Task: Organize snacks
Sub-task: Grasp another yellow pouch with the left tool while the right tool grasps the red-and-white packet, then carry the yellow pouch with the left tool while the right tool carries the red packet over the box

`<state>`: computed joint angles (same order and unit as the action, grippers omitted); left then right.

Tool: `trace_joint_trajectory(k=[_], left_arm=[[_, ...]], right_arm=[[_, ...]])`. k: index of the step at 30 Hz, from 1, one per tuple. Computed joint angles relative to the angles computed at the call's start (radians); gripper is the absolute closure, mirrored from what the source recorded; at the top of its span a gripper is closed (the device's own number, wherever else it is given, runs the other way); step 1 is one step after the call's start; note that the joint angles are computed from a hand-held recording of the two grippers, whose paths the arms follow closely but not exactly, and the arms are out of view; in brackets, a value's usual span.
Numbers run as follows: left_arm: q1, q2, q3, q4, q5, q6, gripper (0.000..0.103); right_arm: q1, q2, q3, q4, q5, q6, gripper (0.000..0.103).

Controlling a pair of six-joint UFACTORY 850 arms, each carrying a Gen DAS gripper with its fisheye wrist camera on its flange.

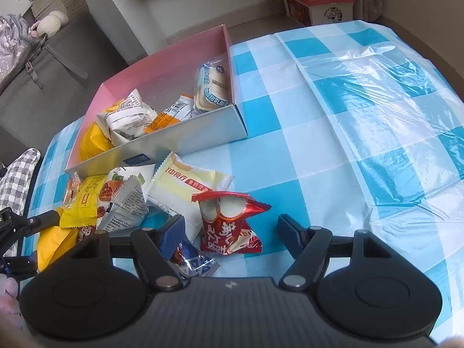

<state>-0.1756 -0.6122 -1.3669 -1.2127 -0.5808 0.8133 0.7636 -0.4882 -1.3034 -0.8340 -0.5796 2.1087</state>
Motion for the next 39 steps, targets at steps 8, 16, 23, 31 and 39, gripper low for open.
trace_joint_trajectory(k=[8,16,23,31,39], left_arm=[[0.006,-0.004,0.006,-0.022,0.011,-0.038,0.061],[0.011,0.007,0.011,-0.017,0.022,-0.03,0.074],[0.01,0.027,0.025,-0.012,0.036,-0.001,0.076],[0.016,0.055,0.042,-0.043,0.036,0.053,0.076],[0.023,0.089,0.055,-0.095,0.029,0.1,0.076]], right_arm=[[-0.001,-0.009,-0.01,-0.019,-0.024,-0.014,0.054],[0.0,-0.009,-0.015,-0.011,-0.032,-0.023,0.075],[0.004,0.001,-0.015,-0.016,-0.039,-0.02,0.078],[0.007,0.029,0.007,-0.056,-0.036,0.04,0.078],[0.008,0.054,0.011,-0.111,-0.045,0.091,0.078]])
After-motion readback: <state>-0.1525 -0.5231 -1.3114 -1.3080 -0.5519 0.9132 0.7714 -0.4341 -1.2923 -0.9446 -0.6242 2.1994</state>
